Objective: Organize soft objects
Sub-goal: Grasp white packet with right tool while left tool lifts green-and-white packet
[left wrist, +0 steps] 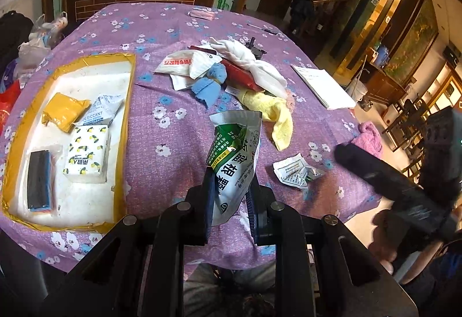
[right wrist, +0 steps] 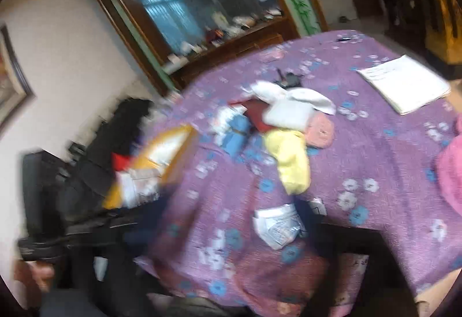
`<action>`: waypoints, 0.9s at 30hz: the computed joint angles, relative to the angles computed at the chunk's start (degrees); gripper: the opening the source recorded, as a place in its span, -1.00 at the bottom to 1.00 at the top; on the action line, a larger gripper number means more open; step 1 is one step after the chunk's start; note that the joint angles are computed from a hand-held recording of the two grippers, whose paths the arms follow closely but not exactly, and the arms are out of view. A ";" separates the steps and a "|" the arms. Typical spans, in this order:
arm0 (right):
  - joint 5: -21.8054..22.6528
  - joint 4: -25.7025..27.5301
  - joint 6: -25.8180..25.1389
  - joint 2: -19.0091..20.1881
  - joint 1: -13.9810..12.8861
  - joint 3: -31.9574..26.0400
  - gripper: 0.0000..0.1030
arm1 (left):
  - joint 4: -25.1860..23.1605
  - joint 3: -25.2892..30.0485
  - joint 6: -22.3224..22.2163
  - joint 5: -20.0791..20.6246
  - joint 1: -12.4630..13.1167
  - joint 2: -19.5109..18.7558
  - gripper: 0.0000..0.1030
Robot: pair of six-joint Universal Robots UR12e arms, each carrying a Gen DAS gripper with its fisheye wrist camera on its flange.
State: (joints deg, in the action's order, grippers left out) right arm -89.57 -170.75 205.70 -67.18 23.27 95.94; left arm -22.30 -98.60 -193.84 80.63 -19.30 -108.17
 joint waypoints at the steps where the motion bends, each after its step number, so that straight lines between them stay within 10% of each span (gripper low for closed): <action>1: -2.72 1.74 -0.98 0.29 0.55 -0.53 0.83 | -0.15 0.06 0.08 0.02 -0.02 -0.02 -0.63; 10: -0.49 14.89 0.46 1.66 -1.45 -2.72 0.51 | -1.66 0.41 -1.21 -0.52 0.52 -0.27 -0.63; 15: -0.92 15.98 2.34 2.41 -1.32 -2.79 -0.14 | -1.18 0.14 -1.97 -0.40 0.90 0.02 -0.63; 17: -3.83 14.30 1.44 2.16 -0.77 -2.45 -0.81 | -0.75 -0.23 -2.38 -0.23 1.20 0.34 -0.63; 27: 0.20 8.83 3.18 0.60 -1.64 -0.31 -0.86 | -0.66 -1.65 -3.99 -1.62 2.93 1.38 -0.63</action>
